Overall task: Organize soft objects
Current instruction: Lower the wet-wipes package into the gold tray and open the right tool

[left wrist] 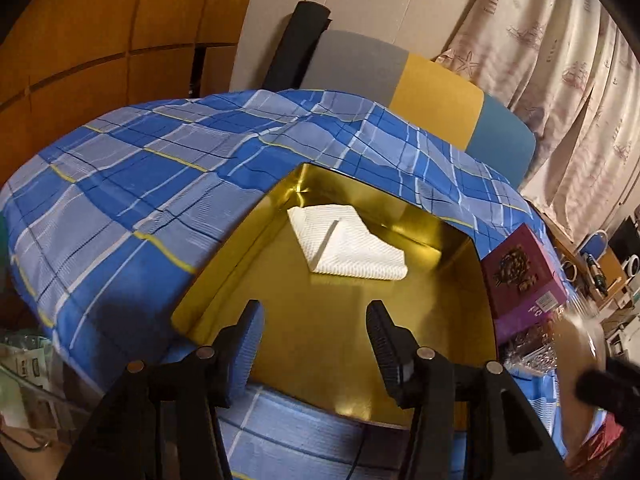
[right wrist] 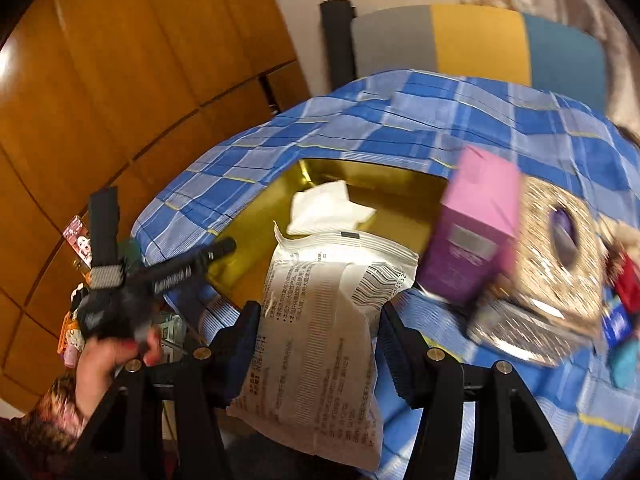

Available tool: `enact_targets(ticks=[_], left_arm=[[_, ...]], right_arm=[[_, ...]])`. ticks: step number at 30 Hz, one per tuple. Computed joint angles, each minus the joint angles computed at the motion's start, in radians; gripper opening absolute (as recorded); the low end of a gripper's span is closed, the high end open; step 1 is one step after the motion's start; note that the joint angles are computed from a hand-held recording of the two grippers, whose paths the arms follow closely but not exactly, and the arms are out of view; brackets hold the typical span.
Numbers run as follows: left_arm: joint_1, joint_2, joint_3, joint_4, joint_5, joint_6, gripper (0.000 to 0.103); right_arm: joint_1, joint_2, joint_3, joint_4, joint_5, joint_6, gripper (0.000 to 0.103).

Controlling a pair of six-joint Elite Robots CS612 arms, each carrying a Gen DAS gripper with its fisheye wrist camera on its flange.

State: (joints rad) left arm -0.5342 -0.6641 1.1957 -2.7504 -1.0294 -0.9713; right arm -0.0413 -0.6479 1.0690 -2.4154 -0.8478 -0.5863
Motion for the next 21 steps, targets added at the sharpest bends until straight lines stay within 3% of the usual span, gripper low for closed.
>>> enact_targets(ticks=[8, 15, 21], left_arm=[[-0.028, -0.036, 0.068, -0.009, 0.055, -0.071, 0.054], [-0.038, -0.058, 0.108, -0.024, 0.098, -0.109, 0.054], [-0.031, -0.061, 0.117, -0.015, 0.086, -0.141, 0.054]], right_arm=[[0.057, 0.083, -0.141, 0.066, -0.081, 0.014, 0.059], [0.1, 0.213, -0.389, 0.205, -0.163, 0.091, 0.059], [0.139, 0.334, -0.613, 0.284, -0.221, 0.123, 0.059]])
